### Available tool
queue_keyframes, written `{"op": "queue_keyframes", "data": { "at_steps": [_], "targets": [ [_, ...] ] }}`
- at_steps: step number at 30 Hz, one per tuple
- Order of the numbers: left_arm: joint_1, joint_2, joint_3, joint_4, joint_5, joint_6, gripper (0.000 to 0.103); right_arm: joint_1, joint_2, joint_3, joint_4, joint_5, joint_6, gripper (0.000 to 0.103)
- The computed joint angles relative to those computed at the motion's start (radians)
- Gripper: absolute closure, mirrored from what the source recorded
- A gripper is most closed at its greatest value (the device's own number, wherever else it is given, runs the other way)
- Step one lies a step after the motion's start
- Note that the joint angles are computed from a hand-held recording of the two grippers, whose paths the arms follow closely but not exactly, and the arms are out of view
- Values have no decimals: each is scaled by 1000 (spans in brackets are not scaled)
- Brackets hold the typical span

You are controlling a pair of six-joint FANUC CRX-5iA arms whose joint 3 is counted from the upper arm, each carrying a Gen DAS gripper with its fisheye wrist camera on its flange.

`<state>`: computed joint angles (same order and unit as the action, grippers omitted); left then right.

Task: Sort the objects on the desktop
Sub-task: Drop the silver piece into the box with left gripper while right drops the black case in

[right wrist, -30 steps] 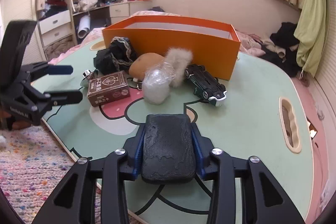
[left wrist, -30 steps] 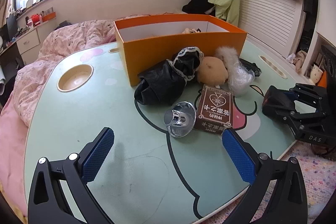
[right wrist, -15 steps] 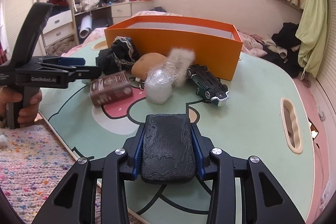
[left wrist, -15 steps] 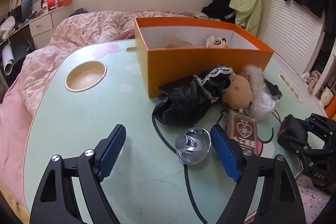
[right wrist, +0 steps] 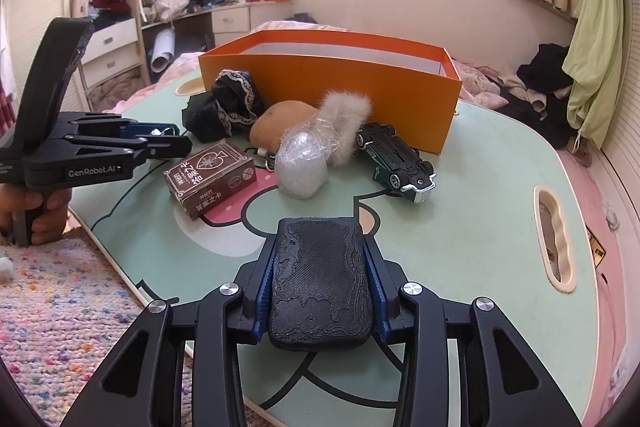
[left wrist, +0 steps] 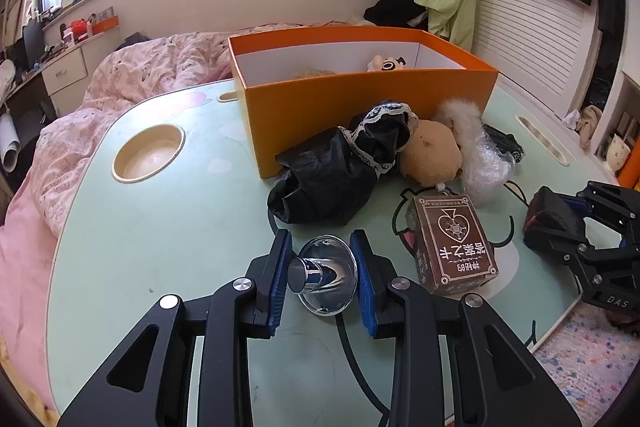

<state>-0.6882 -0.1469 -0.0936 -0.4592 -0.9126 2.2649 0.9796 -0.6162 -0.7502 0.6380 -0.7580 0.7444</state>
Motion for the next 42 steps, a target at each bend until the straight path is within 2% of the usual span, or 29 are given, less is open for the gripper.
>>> {"op": "queue_keyframes", "data": {
  "at_steps": [7, 12, 15, 18, 22, 25, 26, 28, 31, 32, 34, 35, 36, 38, 42],
  "targets": [
    [9, -26, 4, 21, 25, -14, 72, 22, 10, 18, 37, -26, -16, 65],
    [33, -23, 50, 48, 50, -65, 72, -27, 32, 93, -31, 40, 46, 65],
    [67, -3, 97, 66, 67, -98, 72, -82, 114, 216, -153, 39, 154, 65],
    [89, 44, 172, 56, 68, -121, 72, -137, 216, 329, -196, 45, 209, 65],
    [157, 140, 275, 138, 47, -209, 72, -212, 360, 506, -313, 23, 287, 65],
    [185, 229, 370, 155, -25, -234, 70, -253, 459, 605, -345, -2, 288, 65],
    [201, 264, 403, 177, -61, -248, 64, -263, 483, 622, -344, -3, 275, 65],
    [232, 278, 395, 234, -62, -270, 60, -273, 505, 623, -313, 4, 210, 61],
    [273, 215, 279, 329, 38, -284, 60, -279, 459, 547, -287, 76, 145, 50],
    [286, 183, 230, 357, 86, -293, 59, -278, 434, 506, -258, 107, 113, 49],
    [300, 128, 167, 377, 140, -286, 48, -275, 389, 442, -199, 141, 58, 49],
    [302, 101, 143, 371, 156, -271, 35, -273, 368, 419, -176, 146, 38, 49],
    [299, 79, 129, 351, 158, -243, 26, -272, 349, 401, -159, 147, 24, 48],
    [292, 35, 101, 319, 152, -201, 24, -266, 308, 368, -134, 142, 9, 48],
    [275, -41, 27, 329, 138, -216, 24, -221, 204, 287, -86, 109, -21, 40]
  ]
}}
